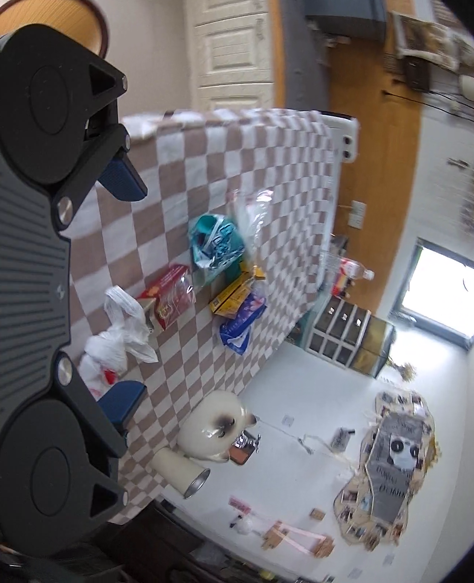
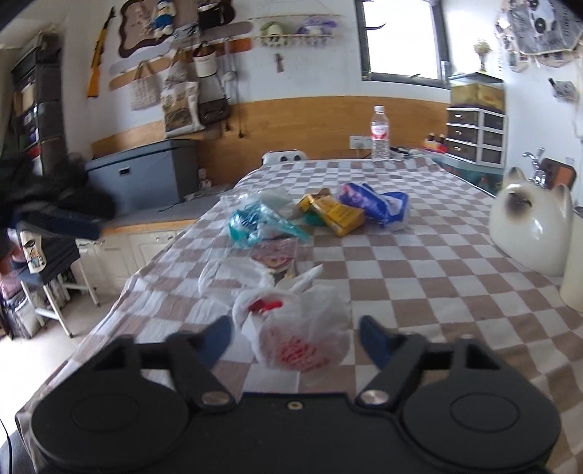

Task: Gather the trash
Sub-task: 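Grasp the red snack wrapper with the left tool while the right tool grasps the white bag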

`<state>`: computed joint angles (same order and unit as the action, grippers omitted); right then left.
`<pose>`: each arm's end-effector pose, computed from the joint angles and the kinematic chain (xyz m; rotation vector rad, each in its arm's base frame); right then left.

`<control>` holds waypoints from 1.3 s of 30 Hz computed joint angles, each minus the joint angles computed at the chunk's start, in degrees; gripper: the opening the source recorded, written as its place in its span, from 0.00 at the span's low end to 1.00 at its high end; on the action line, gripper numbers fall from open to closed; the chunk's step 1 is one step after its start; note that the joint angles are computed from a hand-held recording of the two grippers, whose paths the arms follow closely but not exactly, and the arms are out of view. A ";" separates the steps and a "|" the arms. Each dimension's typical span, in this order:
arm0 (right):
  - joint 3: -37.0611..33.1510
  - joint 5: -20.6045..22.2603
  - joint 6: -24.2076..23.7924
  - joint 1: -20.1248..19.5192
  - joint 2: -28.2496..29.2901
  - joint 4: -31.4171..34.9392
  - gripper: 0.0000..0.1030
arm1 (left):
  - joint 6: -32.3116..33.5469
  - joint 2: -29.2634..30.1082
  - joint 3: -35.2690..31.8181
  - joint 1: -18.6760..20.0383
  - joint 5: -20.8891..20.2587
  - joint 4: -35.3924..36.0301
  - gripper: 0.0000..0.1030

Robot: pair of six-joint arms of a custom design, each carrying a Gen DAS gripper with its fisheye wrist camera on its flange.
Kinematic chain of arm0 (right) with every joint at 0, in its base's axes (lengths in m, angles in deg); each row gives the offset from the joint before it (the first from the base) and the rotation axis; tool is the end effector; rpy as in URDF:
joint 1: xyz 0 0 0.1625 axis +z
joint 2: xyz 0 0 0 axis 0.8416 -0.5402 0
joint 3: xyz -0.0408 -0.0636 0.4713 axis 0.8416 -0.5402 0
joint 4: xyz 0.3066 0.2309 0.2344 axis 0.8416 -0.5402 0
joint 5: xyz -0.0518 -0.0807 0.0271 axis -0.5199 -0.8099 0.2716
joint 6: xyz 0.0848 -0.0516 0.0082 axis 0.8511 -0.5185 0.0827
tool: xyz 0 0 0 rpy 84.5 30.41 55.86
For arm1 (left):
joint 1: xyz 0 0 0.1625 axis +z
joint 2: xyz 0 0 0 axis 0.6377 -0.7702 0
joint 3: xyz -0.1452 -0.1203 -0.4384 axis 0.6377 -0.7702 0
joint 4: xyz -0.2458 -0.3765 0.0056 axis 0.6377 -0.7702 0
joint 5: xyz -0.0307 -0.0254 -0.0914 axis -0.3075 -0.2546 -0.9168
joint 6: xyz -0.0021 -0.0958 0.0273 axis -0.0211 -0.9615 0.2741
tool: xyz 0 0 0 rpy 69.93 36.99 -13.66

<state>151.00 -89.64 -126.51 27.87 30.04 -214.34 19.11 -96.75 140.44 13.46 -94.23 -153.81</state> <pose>0.0749 -0.8063 0.3020 1.0743 -2.3679 1.1036 -0.3556 -0.7999 0.1216 0.4057 2.4687 -1.2288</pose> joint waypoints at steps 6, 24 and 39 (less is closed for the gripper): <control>1.34 2.81 -0.10 -1.02 -1.32 0.79 0.34 | -6.69 5.54 -10.07 1.36 -1.34 7.82 1.00; 7.64 2.40 2.27 -4.67 -6.36 -6.96 0.30 | 4.68 31.94 -52.38 1.74 20.12 26.23 1.00; 8.32 -0.11 -2.08 -3.85 -6.60 -7.06 0.30 | 6.27 23.99 -39.93 2.76 15.12 23.81 0.62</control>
<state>159.32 -89.75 -128.58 24.02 23.44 -221.40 25.38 -72.77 100.51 16.23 -79.11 -130.00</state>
